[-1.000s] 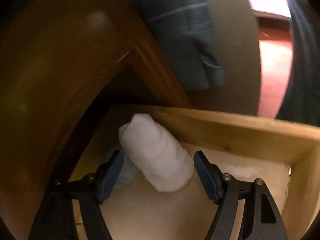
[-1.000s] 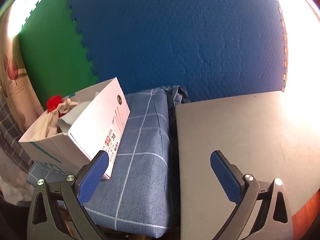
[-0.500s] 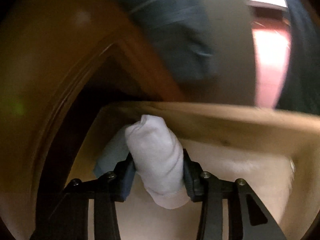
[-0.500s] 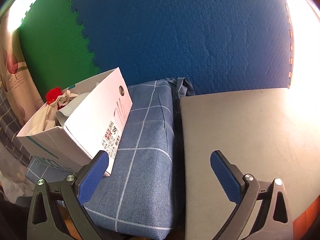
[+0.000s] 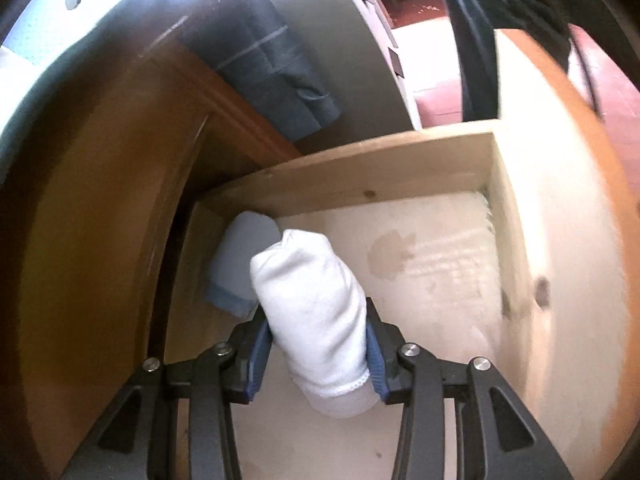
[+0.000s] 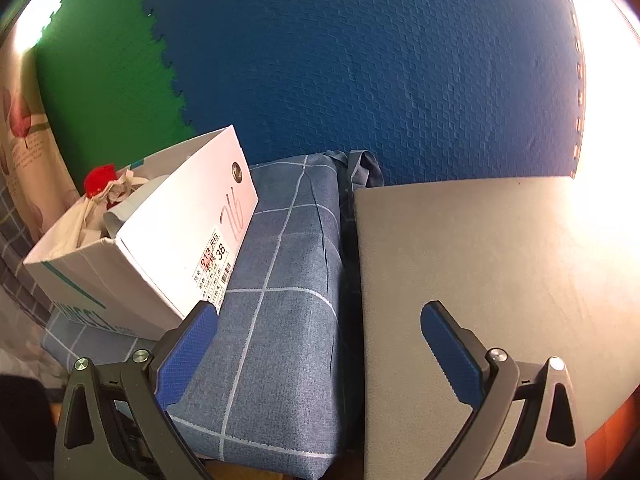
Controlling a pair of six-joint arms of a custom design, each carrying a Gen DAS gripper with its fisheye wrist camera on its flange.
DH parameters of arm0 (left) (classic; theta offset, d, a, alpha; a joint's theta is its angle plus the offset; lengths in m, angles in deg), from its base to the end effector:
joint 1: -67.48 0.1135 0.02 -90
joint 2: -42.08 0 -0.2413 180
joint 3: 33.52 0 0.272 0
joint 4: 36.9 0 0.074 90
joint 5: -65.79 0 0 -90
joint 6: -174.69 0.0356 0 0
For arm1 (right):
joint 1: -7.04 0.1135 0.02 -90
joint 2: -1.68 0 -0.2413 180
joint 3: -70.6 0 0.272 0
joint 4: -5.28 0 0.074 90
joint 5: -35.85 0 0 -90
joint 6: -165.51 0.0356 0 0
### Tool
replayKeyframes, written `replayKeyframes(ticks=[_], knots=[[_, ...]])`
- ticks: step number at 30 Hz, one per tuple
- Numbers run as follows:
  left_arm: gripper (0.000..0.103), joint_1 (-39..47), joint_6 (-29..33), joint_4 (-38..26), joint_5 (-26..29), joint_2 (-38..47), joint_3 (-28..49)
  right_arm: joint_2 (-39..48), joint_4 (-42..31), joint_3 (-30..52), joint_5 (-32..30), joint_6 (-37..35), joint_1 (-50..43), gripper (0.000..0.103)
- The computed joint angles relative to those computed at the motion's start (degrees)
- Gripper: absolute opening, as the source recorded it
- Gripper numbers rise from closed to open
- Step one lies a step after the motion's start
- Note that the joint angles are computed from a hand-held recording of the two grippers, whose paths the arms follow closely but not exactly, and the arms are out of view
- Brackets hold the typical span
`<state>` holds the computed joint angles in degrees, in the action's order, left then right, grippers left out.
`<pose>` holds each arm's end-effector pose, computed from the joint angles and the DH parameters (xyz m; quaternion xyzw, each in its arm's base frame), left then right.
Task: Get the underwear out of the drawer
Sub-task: 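Lift the white rolled sock out of the drawer and carry it over the box with the left tool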
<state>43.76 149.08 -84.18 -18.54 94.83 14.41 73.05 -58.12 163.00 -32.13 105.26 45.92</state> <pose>0.1929 -0.0886 0.1964 0.6684 0.6677 0.0688 0.3204 0.2231 0.1628 0.3677 0.0054 0.9013 0.0791 0.4259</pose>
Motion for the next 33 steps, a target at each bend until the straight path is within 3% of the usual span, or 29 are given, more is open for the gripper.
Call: replayKeyframes(ticks=[9, 11, 18, 30, 33], knots=[[0.042, 1.3, 4.1, -12.3, -0.2, -10.9, 1.3, 1.3, -0.9, 0.7, 1.3, -0.8, 0.5, 0.101], [0.042, 4.8, 7.2, -17.3, 2.5, -15.4, 2.3, 1.6, -1.3, 0.9, 1.5, -1.1, 0.8, 0.101], [0.042, 9.7, 8.0, -27.4, 7.9, -21.2, 10.0, 2.3, -2.7, 1.7, 2.8, -1.3, 2.6, 0.101], [0.042, 10.3, 5.5, -32.4, 11.1, -22.4, 21.0, 4.3, -3.6, 3.1, 4.8, -2.5, 4.9, 0.101], [0.042, 15.9, 8.2, -36.7, 15.9, -20.1, 27.9, 4.4, -3.8, 3.0, 4.9, -2.7, 5.1, 0.101]])
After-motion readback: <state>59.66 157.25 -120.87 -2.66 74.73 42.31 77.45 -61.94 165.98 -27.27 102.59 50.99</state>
